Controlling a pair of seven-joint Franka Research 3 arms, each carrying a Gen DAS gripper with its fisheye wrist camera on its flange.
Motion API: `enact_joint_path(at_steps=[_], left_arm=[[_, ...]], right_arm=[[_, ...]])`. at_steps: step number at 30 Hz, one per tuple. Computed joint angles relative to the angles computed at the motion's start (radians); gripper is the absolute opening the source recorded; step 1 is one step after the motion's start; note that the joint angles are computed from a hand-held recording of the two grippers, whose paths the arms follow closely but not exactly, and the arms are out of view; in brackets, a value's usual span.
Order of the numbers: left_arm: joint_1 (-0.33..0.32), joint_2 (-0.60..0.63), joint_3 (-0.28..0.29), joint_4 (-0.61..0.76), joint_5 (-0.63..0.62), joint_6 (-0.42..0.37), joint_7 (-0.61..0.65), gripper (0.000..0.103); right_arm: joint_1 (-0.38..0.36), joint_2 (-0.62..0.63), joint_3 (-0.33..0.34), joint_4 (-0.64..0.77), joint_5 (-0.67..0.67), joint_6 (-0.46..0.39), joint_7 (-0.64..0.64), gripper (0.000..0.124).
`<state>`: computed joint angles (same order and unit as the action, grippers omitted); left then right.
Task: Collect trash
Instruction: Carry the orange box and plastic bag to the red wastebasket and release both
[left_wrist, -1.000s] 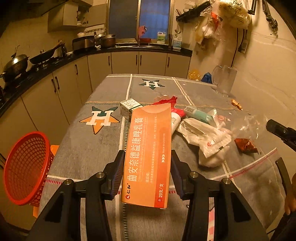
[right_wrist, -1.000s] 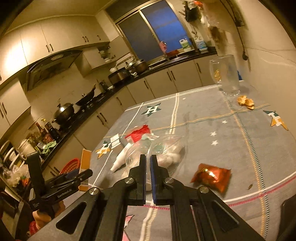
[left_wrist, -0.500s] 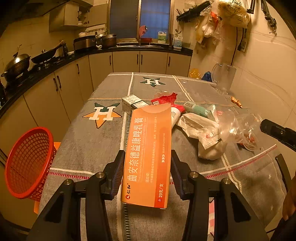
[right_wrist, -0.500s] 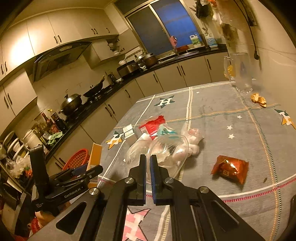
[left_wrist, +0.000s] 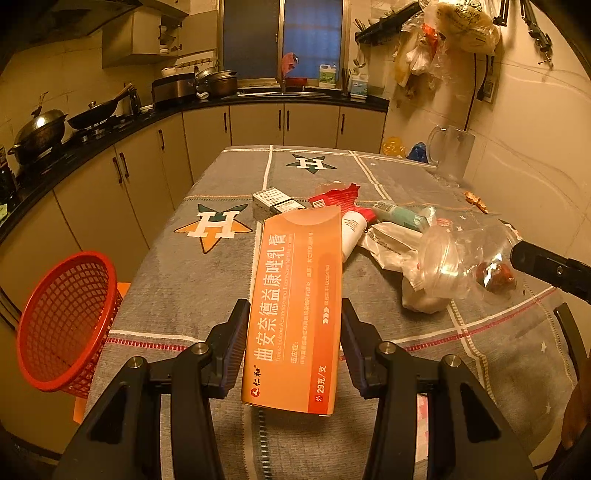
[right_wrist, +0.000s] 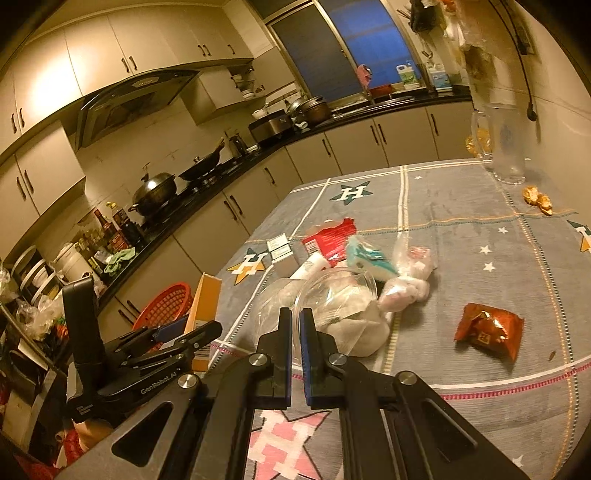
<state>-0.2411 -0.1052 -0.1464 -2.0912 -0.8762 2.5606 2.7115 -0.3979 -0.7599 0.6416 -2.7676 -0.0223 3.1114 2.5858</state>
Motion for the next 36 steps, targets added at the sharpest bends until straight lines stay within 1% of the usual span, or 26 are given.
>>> enact_joint_path(at_steps=[7, 13, 25, 36], left_arm=[[0.004, 0.006, 0.001, 0.001, 0.003, 0.010, -0.004, 0.046], [0.009, 0.010, 0.000, 0.005, 0.007, 0.010, -0.010, 0.046], [0.016, 0.008, 0.004, 0.007, -0.004, 0.009, -0.008, 0.046], [0.037, 0.018, 0.013, 0.027, -0.017, 0.006, -0.013, 0.046]], right_arm=[[0.000, 0.039, 0.004, 0.018, -0.004, 0.017, -0.016, 0.005], [-0.004, 0.048, 0.017, 0.029, -0.001, 0.018, -0.018, 0.005], [0.004, 0.083, 0.009, 0.043, 0.011, 0.038, -0.041, 0.005], [-0.032, 0.145, 0.043, 0.105, 0.000, 0.043, -0.074, 0.005]])
